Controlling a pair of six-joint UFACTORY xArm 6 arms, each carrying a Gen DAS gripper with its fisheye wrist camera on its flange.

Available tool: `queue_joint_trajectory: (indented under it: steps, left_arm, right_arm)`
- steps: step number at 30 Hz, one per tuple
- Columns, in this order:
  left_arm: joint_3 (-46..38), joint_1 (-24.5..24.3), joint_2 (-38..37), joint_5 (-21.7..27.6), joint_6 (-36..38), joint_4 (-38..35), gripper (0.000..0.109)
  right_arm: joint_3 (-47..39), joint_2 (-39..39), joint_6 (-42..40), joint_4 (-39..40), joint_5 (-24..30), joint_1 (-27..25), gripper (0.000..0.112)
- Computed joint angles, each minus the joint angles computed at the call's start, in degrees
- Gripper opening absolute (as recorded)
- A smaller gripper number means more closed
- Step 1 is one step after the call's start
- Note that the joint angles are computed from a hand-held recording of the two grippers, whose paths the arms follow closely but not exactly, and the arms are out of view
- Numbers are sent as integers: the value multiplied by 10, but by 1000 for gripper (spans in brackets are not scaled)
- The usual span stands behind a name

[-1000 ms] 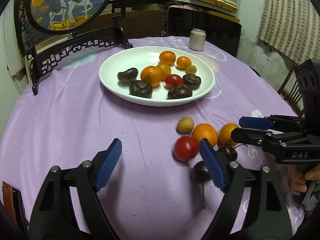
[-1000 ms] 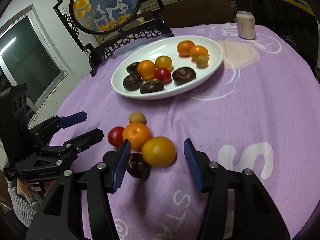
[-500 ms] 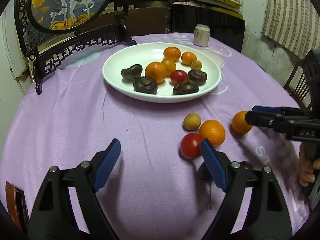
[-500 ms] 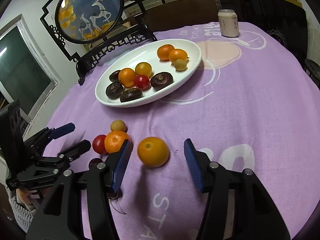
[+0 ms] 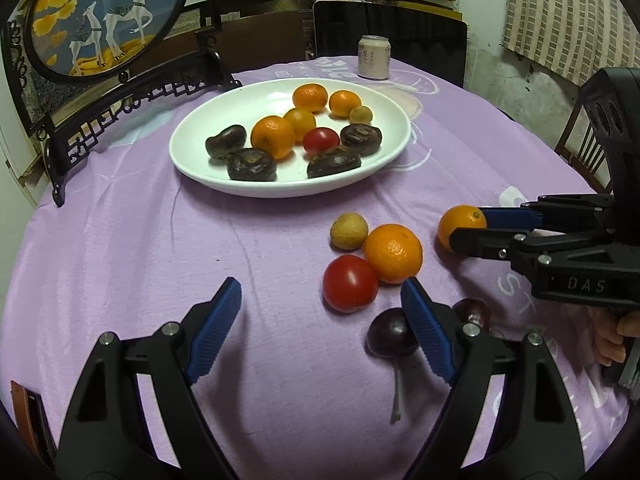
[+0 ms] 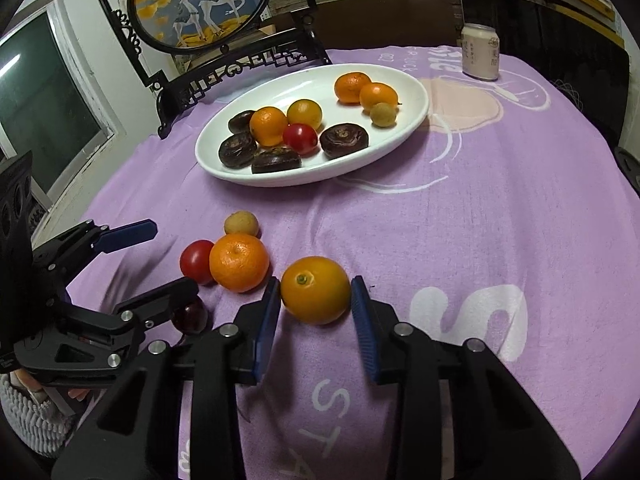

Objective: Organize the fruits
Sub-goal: 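Grasp the red tomato with the left tool while the right tool grasps a large orange, then lower both fruits onto the white plate and open both tools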

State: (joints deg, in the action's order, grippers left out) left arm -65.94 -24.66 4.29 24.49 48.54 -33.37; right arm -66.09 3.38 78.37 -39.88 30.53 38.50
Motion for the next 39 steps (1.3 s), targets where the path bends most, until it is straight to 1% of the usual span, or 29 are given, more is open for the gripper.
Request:
queue_joint_trajectory:
  steps: [3, 5, 7, 11, 15, 19, 20, 21, 23, 24, 26, 27, 29, 30, 35, 39]
  left_arm:
    - [-13, 5, 8, 22, 8, -15, 83]
    - [-19, 9, 10, 35, 13, -24, 76]
    - [-26, 14, 13, 44, 18, -29, 73]
    - [-26, 17, 16, 30, 13, -8, 73]
    - [-7, 12, 6, -15, -3, 24, 74]
    - [-18, 10, 12, 14, 14, 9, 73]
    - [-18, 8, 13, 14, 19, 6, 70]
    - [-25, 7, 18, 25, 26, -1, 68]
    - [-43, 11, 30, 55, 30, -16, 59]
    - [-56, 14, 38, 73, 30, -25, 58]
    - [-64, 16, 43, 91, 39, -39, 48]
    - [-67, 17, 45, 101, 43, -44, 46]
    - [-68, 19, 43, 118, 56, -56, 34]
    - [-68, 19, 42, 123, 59, -58, 32]
    - [-50, 15, 29, 104, 58, -51, 32]
    - [-39, 17, 15, 73, 57, -64, 31]
  right_arm:
    - [0, 1, -4, 5, -4, -1, 37]
    - [3, -1, -1, 6, -6, -3, 37]
    - [5, -3, 1, 8, -9, -4, 37]
    - [7, -4, 2, 9, -10, -4, 37]
    - [9, -5, 4, 9, -11, -5, 37]
    - [9, -5, 5, 9, -12, -5, 37]
    - [9, -5, 5, 9, -12, -5, 37]
    - [9, -5, 5, 9, -12, -5, 37]
    - [9, -5, 5, 10, -12, -5, 37]
    - [9, -5, 4, 10, -12, -5, 37]
    - [9, -5, 4, 10, -13, -6, 37]
    - [9, -5, 4, 10, -13, -6, 37]
    - [9, -5, 5, 10, -13, -6, 37]
    - [9, -5, 5, 10, -13, -6, 37]
    - [12, -7, 14, 4, -13, -6, 37]
    - [15, -12, 29, -8, -11, -8, 37]
